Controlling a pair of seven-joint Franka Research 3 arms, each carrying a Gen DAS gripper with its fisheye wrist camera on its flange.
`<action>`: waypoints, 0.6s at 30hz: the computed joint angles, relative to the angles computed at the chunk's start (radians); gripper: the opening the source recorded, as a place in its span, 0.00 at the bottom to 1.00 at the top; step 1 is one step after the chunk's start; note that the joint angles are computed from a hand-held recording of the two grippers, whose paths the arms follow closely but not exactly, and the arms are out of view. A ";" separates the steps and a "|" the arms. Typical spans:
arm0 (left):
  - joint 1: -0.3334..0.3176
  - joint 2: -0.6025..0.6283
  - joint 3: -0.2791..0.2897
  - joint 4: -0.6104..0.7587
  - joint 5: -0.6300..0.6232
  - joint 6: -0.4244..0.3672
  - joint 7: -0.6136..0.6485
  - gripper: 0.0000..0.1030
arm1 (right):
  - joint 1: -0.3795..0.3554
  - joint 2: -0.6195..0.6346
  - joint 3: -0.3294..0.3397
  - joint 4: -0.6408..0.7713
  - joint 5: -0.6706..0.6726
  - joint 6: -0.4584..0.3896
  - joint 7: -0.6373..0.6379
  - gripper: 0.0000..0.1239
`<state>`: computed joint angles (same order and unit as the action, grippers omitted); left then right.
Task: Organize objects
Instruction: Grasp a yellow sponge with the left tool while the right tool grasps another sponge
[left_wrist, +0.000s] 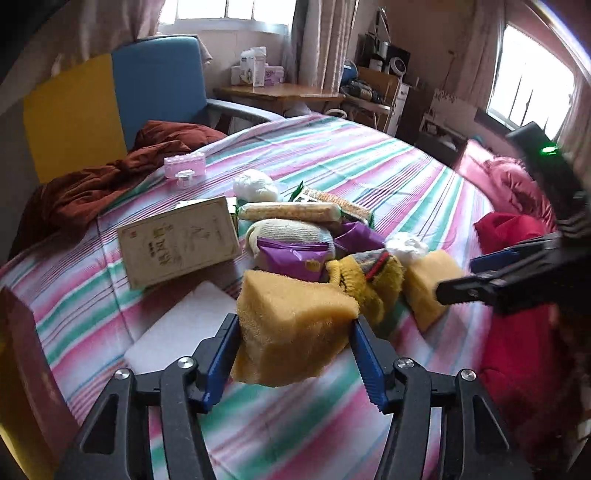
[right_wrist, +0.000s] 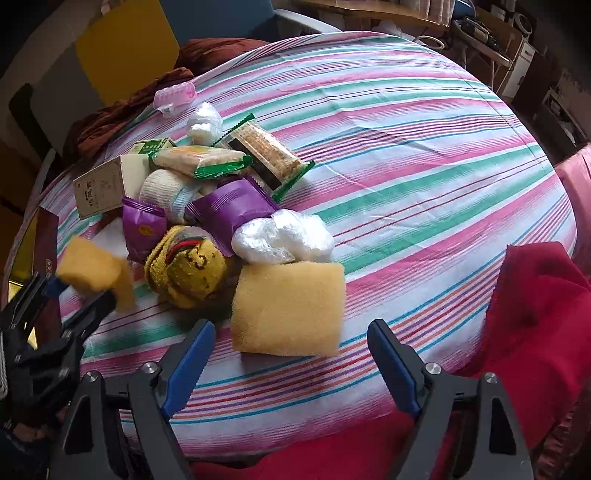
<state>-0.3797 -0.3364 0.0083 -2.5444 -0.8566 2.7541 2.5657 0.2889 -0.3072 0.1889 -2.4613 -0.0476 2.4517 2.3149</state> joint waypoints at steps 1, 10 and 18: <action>-0.002 -0.025 0.004 -0.016 -0.010 -0.002 0.005 0.59 | -0.001 0.004 0.000 0.003 -0.001 -0.004 -0.001 0.70; -0.031 -0.189 0.064 -0.120 -0.022 -0.042 0.016 0.59 | 0.005 0.036 -0.009 0.040 -0.002 -0.069 -0.015 0.61; -0.027 -0.313 0.116 -0.197 0.038 -0.073 -0.060 0.59 | 0.024 0.063 -0.029 0.062 0.034 -0.083 -0.097 0.45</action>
